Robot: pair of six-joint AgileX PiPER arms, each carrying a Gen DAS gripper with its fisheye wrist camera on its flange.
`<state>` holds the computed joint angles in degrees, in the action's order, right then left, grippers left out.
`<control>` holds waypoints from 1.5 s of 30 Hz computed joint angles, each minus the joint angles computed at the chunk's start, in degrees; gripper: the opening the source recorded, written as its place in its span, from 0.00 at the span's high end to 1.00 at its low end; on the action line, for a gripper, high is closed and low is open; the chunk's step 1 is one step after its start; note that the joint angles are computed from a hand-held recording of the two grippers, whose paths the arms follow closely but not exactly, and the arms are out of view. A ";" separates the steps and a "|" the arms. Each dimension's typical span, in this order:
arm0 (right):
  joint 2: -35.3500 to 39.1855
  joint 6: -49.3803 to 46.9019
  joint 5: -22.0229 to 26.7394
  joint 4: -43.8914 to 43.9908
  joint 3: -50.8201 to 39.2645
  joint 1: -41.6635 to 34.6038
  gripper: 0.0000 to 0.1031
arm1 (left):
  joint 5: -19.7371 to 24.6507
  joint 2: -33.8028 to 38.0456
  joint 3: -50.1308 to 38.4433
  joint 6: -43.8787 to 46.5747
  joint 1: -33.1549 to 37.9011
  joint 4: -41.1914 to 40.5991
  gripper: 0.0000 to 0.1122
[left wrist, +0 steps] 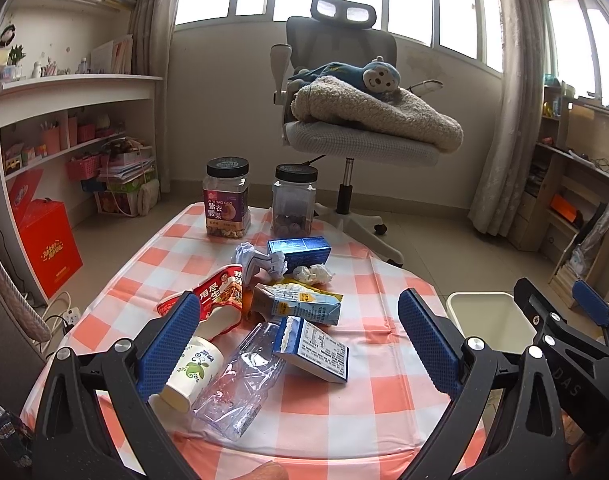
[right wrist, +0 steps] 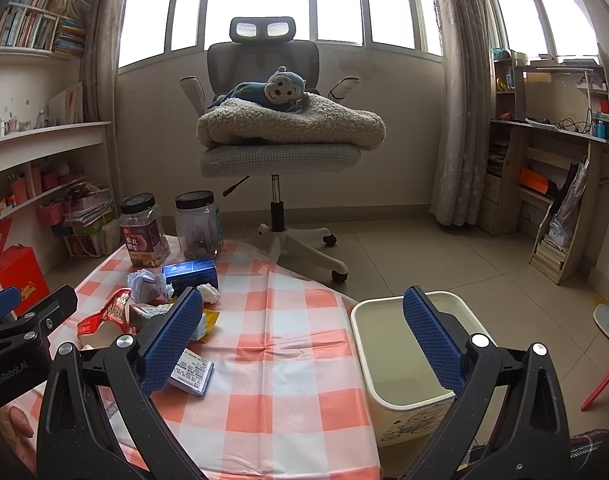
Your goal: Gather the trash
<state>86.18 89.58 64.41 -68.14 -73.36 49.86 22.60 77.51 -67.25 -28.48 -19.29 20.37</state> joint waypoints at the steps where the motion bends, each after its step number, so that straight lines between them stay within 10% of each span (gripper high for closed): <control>1: -0.32 -0.07 -0.24 -0.02 0.50 -0.07 0.07 | -0.01 0.00 0.00 0.19 0.03 -0.20 0.14; 33: -0.03 0.03 -1.40 -0.13 0.87 -0.55 0.07 | -0.95 0.74 2.59 3.95 1.66 -5.51 0.14; 37: 0.64 -3.60 -4.11 4.58 -0.46 -2.34 0.07 | 5.37 3.82 -1.68 16.65 6.73 -20.48 0.14; 45: 3.67 -21.74 -9.42 21.36 -8.28 -9.09 0.07 | 36.50 22.86 -31.18 35.72 23.35 -46.90 0.14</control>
<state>89.84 67.84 54.99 -46.78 -81.64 40.77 59.11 100.37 -98.43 7.25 4.06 -26.53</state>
